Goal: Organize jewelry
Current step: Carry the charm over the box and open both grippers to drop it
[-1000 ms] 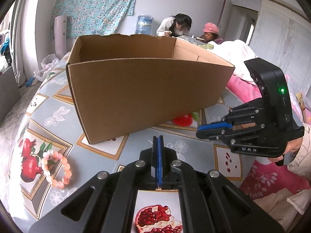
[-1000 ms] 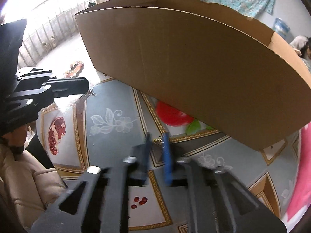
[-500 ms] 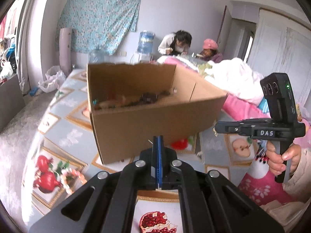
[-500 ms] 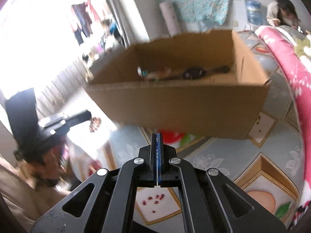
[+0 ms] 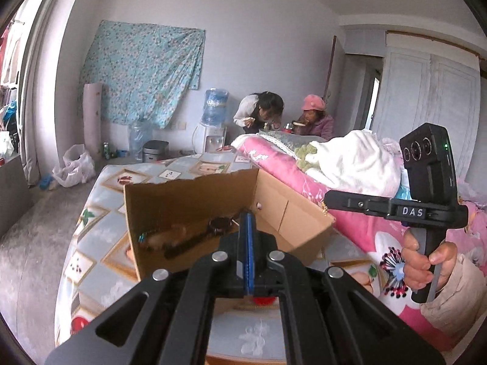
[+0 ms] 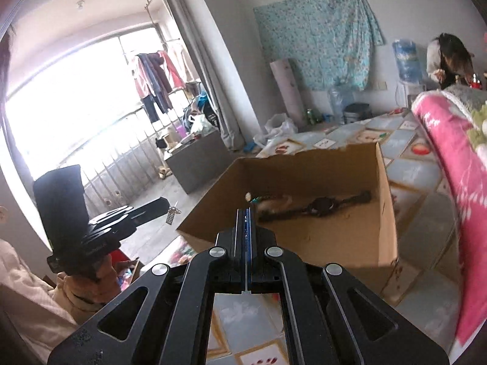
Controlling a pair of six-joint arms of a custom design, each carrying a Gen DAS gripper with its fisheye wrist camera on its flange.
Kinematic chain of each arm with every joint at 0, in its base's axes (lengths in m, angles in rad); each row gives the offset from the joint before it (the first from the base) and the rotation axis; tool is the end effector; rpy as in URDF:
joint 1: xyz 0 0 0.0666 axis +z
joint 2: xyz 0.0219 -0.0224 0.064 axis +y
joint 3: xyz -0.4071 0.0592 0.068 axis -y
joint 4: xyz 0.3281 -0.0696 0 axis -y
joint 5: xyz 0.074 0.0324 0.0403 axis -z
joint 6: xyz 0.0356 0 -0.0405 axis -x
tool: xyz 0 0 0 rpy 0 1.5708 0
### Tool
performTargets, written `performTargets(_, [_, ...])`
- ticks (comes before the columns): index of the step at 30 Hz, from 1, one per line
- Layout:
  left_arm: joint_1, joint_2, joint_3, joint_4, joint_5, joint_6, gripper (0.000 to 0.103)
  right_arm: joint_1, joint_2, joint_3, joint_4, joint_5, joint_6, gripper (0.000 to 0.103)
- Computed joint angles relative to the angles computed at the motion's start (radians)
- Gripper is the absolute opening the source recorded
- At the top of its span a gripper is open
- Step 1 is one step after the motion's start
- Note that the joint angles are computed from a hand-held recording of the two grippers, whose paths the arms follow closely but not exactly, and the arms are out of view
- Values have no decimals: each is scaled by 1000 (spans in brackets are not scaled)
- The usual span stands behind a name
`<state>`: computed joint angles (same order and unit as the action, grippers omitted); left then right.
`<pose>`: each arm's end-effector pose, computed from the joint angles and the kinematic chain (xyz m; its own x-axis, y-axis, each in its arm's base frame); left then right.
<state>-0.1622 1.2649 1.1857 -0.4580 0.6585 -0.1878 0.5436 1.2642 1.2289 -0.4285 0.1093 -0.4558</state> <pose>0.3703 -0.0831 0.4609 -0.3754 0.2111 -0.9025 0.7295 0.6680 -0.1472 0.3356 0.1978 0.4785 -0.5333 0.1889 -0.8245 -0.2181 0.9110 0.3499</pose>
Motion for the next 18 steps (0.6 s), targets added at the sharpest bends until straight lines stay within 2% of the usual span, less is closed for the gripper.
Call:
performTargets(4, [-33, 73, 78, -58, -27, 12, 0, -44, 49, 45, -47, -24, 12, 0])
performTargets(8, [-67, 171, 172, -155, -70, 7, 0, -89, 84, 77, -110, -55, 8, 0])
performTargets(11, [-93, 270, 284, -295, -119, 14, 0, -122, 130, 120, -170, -72, 27, 0])
performTargets(12, [-101, 317, 342, -369, -140, 24, 0, -126, 137, 130, -186, -72, 30, 0])
performTargets(14, [-103, 379, 415, -459, -125, 39, 0, -133, 160, 157, -226, -63, 46, 0])
performTargets(18, [-107, 453, 507, -562, -120, 53, 0, -144, 186, 187, -271, -58, 63, 2])
